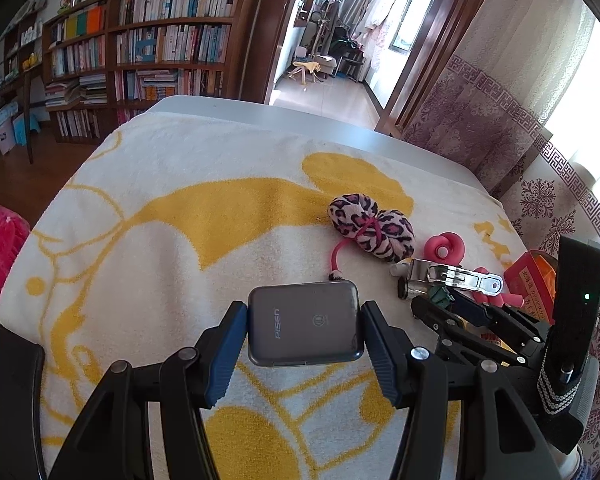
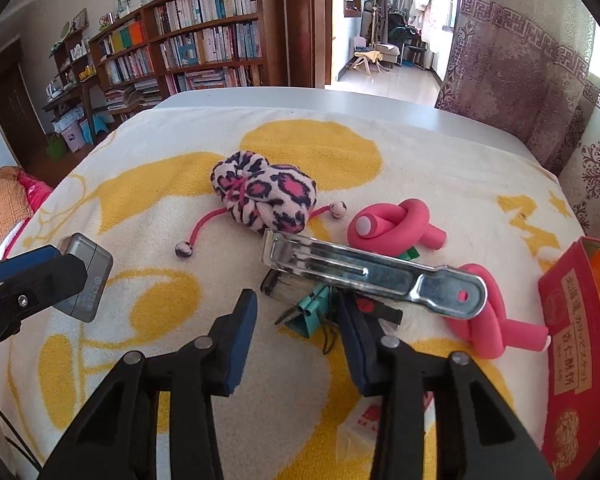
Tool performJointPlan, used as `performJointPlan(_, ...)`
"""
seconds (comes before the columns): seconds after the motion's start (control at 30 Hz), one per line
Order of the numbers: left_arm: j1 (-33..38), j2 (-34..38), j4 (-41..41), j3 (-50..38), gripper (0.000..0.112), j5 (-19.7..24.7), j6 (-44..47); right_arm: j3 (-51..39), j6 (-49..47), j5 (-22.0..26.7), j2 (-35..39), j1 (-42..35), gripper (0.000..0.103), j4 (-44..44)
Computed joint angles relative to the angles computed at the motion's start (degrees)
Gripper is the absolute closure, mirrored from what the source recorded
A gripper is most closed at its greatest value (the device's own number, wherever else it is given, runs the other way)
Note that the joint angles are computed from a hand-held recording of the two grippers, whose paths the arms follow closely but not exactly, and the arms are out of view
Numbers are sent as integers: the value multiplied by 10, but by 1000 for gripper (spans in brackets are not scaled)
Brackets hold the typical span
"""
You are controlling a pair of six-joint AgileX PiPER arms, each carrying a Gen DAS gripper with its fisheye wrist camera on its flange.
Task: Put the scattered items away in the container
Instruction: 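Grasp the small green binder clip with the right tool while the left tool holds the power bank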
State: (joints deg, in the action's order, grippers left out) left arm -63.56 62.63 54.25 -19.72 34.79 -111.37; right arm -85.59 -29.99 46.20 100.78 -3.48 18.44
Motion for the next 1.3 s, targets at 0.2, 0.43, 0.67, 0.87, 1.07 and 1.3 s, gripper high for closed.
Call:
performJointPlan(0.2, -6, 6, 5, -2, 52, 1, -6, 38, -77, 17, -36, -42, 84, 87)
performJointPlan(0.43, -4, 13, 4, -4, 52, -10, -2, 83, -132, 43, -89, -77, 95, 149)
performJointPlan(0.67, -28, 22, 11, -12, 52, 5, -17, 80, -122, 47, -87, -88, 93, 158)
performJointPlan(0.87, -33, 15, 13, -9, 52, 10, -20, 64, -101, 51, -58, -80, 39, 170)
performJointPlan(1.07, -32, 12, 14, -8, 52, 9, -22, 62, -57, 1, -41, -25, 54, 87)
performJointPlan(1.3, -31, 19, 17, -10, 52, 6, -26, 85, -74, -4, -59, -37, 80, 90)
